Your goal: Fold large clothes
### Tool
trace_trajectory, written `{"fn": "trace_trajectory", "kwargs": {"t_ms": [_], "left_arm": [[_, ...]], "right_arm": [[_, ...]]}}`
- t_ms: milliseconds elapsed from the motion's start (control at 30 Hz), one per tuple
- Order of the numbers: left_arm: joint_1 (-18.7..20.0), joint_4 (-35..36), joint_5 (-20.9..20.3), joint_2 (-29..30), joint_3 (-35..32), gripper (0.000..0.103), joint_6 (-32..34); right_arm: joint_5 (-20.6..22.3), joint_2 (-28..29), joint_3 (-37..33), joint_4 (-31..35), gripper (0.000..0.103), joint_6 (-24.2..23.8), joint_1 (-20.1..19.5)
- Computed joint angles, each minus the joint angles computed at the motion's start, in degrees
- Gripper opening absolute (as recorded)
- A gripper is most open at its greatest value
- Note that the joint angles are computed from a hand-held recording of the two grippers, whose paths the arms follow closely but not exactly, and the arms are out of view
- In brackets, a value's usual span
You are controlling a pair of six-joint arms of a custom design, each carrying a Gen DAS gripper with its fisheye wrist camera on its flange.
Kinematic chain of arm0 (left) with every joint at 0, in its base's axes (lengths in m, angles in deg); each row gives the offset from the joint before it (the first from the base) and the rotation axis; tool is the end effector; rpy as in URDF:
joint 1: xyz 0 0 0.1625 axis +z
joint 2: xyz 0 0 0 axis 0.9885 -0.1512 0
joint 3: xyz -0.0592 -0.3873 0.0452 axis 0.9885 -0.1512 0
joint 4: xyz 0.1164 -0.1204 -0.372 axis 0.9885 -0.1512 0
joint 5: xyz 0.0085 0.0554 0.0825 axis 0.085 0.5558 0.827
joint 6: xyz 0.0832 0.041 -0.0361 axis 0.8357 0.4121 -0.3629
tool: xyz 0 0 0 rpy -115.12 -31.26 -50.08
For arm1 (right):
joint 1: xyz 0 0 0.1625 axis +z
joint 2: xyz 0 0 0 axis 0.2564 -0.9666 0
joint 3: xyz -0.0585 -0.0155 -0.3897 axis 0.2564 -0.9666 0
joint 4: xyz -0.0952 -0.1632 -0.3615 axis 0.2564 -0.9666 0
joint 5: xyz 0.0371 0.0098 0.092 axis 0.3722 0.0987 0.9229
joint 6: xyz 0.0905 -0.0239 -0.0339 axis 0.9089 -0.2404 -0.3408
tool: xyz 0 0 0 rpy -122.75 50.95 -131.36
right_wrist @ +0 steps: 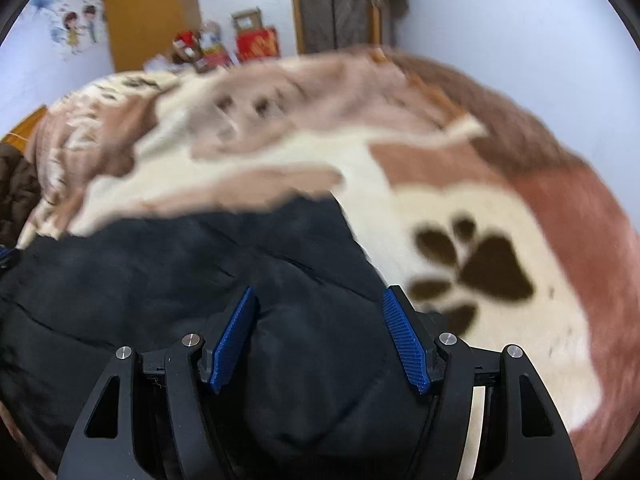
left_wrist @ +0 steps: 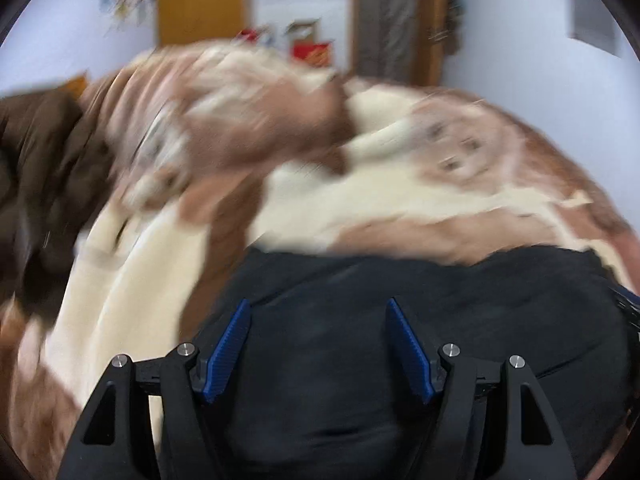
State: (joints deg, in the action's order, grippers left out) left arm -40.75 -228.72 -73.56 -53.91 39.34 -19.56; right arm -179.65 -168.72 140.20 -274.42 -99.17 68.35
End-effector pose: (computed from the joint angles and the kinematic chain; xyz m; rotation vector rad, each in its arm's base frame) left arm -0.2331 -0.4844 0.1299 0.3865 2.2558 -0.8723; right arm 0.0354 -0.4437 0.3351 0.2163 -2.2346 0.9232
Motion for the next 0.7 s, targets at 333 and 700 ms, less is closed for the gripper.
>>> {"fn": "trace_trajectory", "kwargs": {"t_ms": [333, 700], "left_arm": [[4.6, -5.3, -2.2, 3.8, -1.2, 0.077, 0.7], [-4.2, 6.8, -3.8, -12.3, 14.0, 0.074, -12.3]], "right_arm": [[-2.0, -0.5, -3.0, 7.6, 0.07, 4.7, 0.8], [-0.2, -14.6, 9.2, 13.5, 0.064, 0.0, 0.0]]}}
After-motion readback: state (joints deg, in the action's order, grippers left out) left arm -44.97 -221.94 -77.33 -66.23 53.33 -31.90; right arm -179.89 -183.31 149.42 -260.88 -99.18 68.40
